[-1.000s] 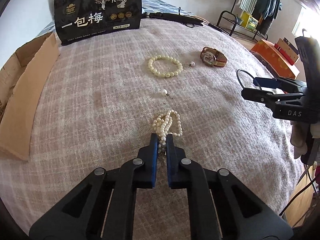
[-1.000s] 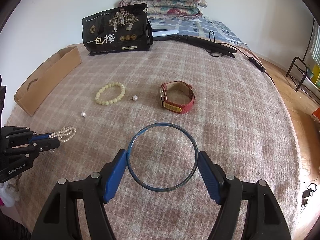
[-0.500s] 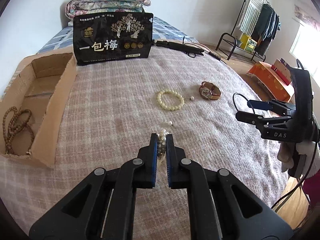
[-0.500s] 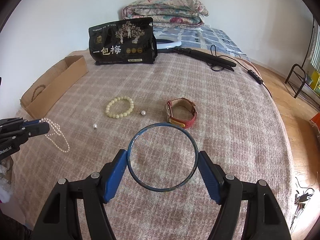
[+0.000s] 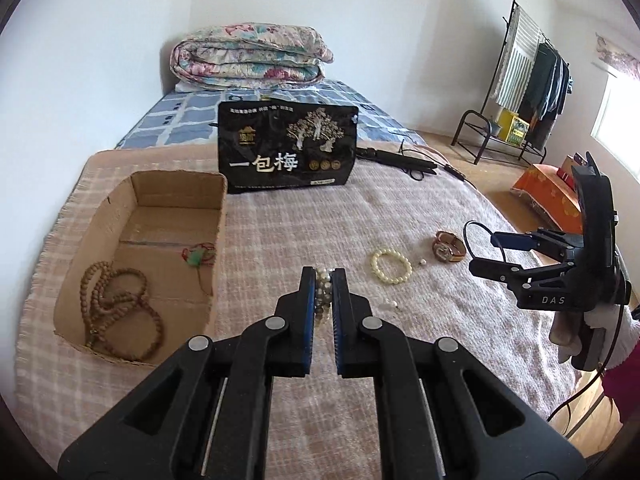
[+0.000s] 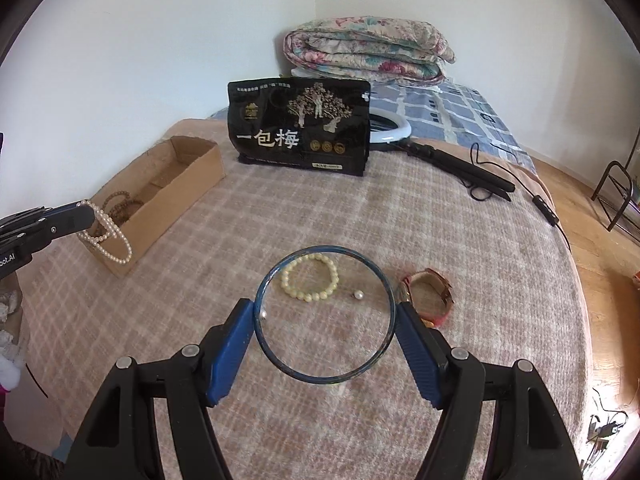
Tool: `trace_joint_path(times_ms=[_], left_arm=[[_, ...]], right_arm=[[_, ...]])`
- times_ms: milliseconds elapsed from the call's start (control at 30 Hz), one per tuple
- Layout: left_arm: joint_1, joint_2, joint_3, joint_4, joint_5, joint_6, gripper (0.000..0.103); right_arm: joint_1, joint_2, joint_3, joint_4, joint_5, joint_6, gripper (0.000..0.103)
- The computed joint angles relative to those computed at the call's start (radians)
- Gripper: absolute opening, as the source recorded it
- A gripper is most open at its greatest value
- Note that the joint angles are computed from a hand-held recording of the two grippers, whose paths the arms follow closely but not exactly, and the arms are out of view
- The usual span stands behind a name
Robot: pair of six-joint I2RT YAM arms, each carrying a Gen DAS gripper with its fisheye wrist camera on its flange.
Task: Organize jewelry
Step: 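Carry the pearls with the left tool and the bangle with the right tool over the box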
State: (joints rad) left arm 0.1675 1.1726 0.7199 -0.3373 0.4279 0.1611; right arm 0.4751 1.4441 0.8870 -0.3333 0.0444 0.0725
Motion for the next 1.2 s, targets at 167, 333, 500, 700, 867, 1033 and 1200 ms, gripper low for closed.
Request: trace_joint_path(times_ms=[167,333,500,700,867,1033,1200], left_arm=[[0.137,0.046,0.048,-0.012,0.051,0.063,0.005],[0.257,0.107,0.092,-0.007,0.093,0.11,0.005],[0.342,0.17,0.126,0.004,0.124,0.144,0.005],[0.396,0.242,0.154,0.018,0.141,0.172,0.005],[0.412,0.286,0.16,0.027,0.138,0.193,0.005],[0.42,0.32,0.161,0.036,0.123,0.21,0.005],[0.418,0.357,0.166,0.051,0.096,0.207,0.005]], right_arm=[[0.069,0.095,0.121,-0.014,0.021,0.018,0.073],[0.125,0.208,0.257,-0.024,0.025,0.034,0.073],[0.169,0.338,0.42,-0.045,0.019,0.049,0.073],[0.21,0.491,0.618,-0.078,0.006,0.066,0.073],[0.236,0.611,0.785,-0.118,-0.01,0.081,0.073],[0.259,0.723,0.937,-0.161,-0.012,0.087,0.073],[0.275,0.83,1.079,-0.202,-0.017,0.1,0.073]])
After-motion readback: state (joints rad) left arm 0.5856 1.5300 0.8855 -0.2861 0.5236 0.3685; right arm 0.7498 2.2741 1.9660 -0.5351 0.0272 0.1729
